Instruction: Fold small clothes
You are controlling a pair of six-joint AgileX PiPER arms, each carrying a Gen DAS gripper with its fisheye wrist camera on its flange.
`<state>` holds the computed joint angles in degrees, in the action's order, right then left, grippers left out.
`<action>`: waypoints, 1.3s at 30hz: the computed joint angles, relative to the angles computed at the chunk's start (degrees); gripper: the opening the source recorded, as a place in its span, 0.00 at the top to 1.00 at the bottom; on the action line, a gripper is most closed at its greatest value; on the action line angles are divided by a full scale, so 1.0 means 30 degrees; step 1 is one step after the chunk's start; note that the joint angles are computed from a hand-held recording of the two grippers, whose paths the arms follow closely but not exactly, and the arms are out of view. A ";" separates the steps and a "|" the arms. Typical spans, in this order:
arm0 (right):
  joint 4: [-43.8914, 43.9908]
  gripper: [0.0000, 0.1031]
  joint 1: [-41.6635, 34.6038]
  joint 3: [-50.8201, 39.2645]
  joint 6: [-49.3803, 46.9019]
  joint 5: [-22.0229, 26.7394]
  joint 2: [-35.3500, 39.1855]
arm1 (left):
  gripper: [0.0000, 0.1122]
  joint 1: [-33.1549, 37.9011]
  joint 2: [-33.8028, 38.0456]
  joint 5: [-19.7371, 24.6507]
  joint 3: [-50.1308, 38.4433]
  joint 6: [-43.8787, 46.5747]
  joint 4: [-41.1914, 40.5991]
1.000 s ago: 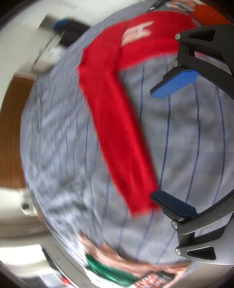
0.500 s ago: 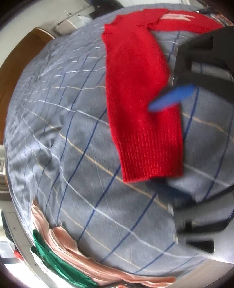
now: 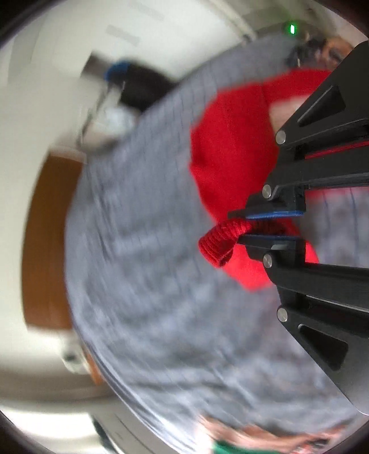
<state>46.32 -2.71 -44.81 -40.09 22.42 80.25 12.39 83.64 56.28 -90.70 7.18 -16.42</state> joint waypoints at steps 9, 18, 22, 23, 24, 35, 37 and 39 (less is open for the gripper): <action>0.0320 0.22 -0.0091 -0.0049 -0.0325 0.0089 0.0043 | 0.34 -0.8718 0.6172 -0.0920 -0.5170 -0.2401 -0.0858; 0.0567 0.23 -0.1277 -0.0601 -0.0408 0.1955 -0.0203 | 0.23 -0.6983 -0.0103 -0.5397 0.6201 -0.1873 0.1370; -0.2129 0.26 -0.0767 -0.2863 0.3642 0.3866 -0.1227 | 0.23 -0.4536 -0.2445 -0.7181 1.0832 -0.0392 0.1622; -0.1199 0.27 -0.0789 -0.4267 0.3688 0.5744 -0.0584 | 0.23 -0.4087 -0.2839 -0.7536 1.1931 -0.0003 0.1413; -0.0119 0.34 -0.0415 -0.6019 0.4099 0.7654 0.0642 | 0.23 -0.3968 -0.3051 -0.7881 1.2627 -0.0039 0.1460; -0.2192 0.70 0.4139 -1.5705 1.4554 0.9927 1.0256 | 0.23 -0.1375 -0.6458 -1.2085 1.9859 0.7837 -0.7982; -0.3470 0.97 0.4780 -1.5074 1.5167 0.8594 0.9612 | 0.22 -0.1635 -0.6622 -1.2358 1.9840 0.6732 -0.6772; -0.4890 0.97 0.5340 -1.4372 1.5619 0.7164 0.8658 | 0.20 -0.1296 -0.6350 -1.2539 2.0089 0.8234 -0.8421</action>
<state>31.65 13.30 -87.93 6.77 43.91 106.22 8.51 64.59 18.66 -30.43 31.88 -41.68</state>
